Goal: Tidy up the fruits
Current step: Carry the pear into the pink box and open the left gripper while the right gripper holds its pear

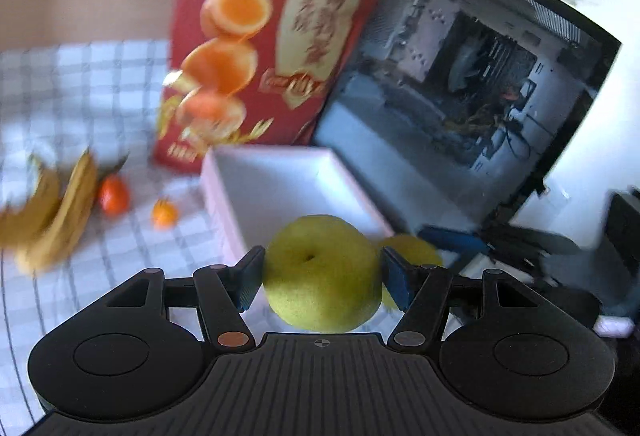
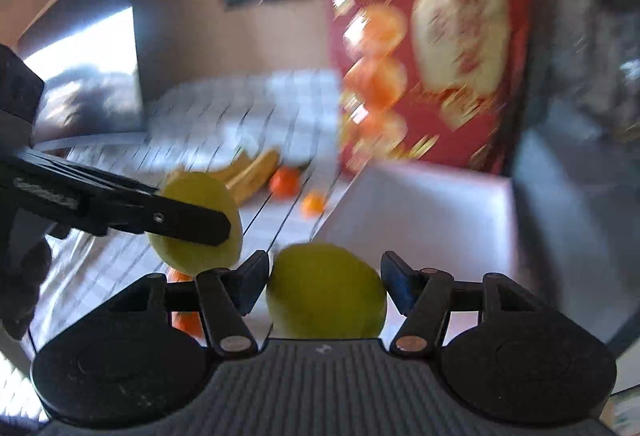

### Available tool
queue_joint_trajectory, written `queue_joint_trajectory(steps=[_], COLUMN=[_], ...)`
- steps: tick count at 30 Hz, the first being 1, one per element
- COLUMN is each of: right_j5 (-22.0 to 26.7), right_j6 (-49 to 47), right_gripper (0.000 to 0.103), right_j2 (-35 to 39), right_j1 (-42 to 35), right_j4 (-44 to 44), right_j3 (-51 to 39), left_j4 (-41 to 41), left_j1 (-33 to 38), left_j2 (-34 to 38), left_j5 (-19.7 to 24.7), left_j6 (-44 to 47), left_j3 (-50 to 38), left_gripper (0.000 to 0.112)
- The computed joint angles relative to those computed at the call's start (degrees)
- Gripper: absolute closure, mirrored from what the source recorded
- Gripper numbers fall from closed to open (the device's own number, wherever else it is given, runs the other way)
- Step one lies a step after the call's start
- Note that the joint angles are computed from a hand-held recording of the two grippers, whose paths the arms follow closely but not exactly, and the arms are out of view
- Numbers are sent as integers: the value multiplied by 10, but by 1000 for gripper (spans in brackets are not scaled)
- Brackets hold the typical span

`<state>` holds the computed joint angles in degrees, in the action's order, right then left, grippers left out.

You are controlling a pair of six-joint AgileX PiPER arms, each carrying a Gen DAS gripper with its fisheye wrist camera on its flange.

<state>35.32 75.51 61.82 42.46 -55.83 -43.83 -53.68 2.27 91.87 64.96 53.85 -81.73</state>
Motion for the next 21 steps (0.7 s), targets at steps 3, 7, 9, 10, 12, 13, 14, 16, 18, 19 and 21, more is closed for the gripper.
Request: queue_joint_trajectory(steps=[3,7,9,10,12,13,14,16,18,19,21], right_j5=[53,83,63,52,29,10,-1,-9,-43,-58,-59], right_j6=[47,121,171,200,255,279,306,377,400,393,384], right_gripper=[69,71,71,71,71,71,70,70,51,45,41], right_j2=[-34,-71,-65,-52,-40,-45,-48,-56,-44,-28,23], right_j1=[16,28,9,-6,-21,-21,-12,16,7,-1,1], right_j4=[-47,-99,-131,-144,-147,-141,-146,-182,-214,-222,-245], right_j3=[4,36,68,89,137,163,183,217,218,205,170], left_j4=[72,125,132,127,111,96,77,42,14,2,-16], left_j1=[-66,-108,-112,-111,-101,-93,-83,-62,-41,-30,-6], left_j2=[77,168,183,182,175,170,160,134,108,96,71], left_j5=[-5,8,-1,-8,-10,-10,-13,-25,-37,-44,-60], left_j6=[-78,-176,-197,-196,-190,-180,-165,-134,-110,-96,-64], left_j3=[-139,-261,-261,-249,-217,-198,-171,-111,-61,-36,11], left_gripper=[44,44,44,44,44,44,44,44,44,44,44])
